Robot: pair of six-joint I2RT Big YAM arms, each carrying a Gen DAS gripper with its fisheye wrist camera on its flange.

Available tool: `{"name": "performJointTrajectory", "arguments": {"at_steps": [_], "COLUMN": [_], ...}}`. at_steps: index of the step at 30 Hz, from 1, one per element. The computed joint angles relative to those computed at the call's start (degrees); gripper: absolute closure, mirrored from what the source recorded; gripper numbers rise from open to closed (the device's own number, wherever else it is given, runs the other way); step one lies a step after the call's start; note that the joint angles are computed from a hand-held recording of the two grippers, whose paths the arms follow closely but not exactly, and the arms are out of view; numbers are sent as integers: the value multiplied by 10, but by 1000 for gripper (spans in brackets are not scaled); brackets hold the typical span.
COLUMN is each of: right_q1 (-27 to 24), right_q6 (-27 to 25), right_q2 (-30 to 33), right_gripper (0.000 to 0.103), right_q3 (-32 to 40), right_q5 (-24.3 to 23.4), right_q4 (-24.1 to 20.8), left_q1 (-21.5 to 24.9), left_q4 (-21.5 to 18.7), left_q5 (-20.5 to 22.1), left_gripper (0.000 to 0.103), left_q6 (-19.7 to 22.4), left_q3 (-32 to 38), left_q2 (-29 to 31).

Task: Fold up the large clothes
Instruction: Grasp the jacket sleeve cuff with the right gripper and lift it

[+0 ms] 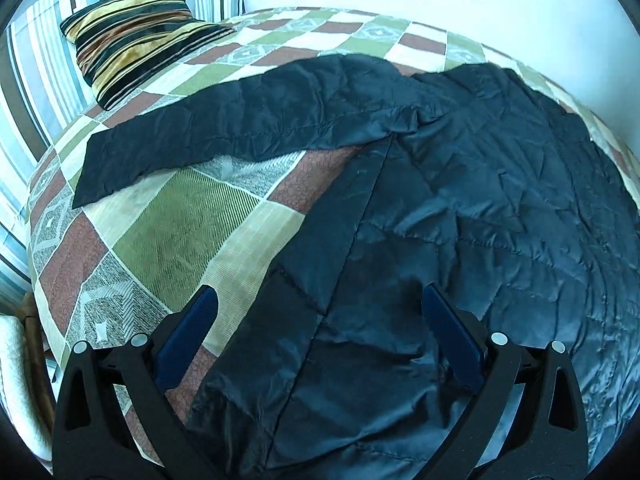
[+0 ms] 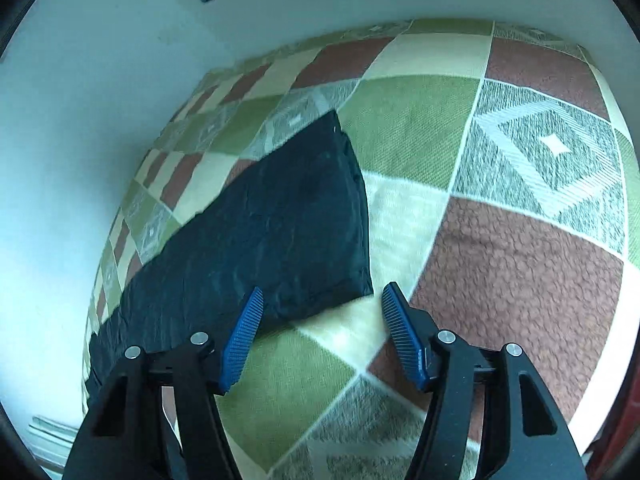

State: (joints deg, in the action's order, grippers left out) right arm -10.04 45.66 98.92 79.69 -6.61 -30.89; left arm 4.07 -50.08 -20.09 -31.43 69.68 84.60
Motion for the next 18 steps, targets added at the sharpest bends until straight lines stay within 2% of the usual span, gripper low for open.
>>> {"name": "performJointTrajectory", "arguments": {"at_steps": [4,9,11,13,15,18], "right_q1": [-5,-2,1,-3,-3,10], "right_q6": [27,37,31,27,28,4], "right_q2": [16,27,35,35,38,27], "right_gripper": [40,42,53,82,87,89], "right_q3": [4,11,25,24,29,37], "right_q5": [-7,13,23,4,-8,15], "right_q4": [35,62,51,56,59,60], "left_q1": [-1,-3,-4,-6,-8,-11], "left_q4": [-4,-8,-10,-11,-12,-12], "left_q5": [-3,-8,-12,-18,-23,-29], "left_gripper": [2,2,2,2,2,2], "left_q6": [0,-1,0,3,8,16], "left_q3": [4,7,9,11,12,12], "left_q2": [9,12,14,16,16,15]}}
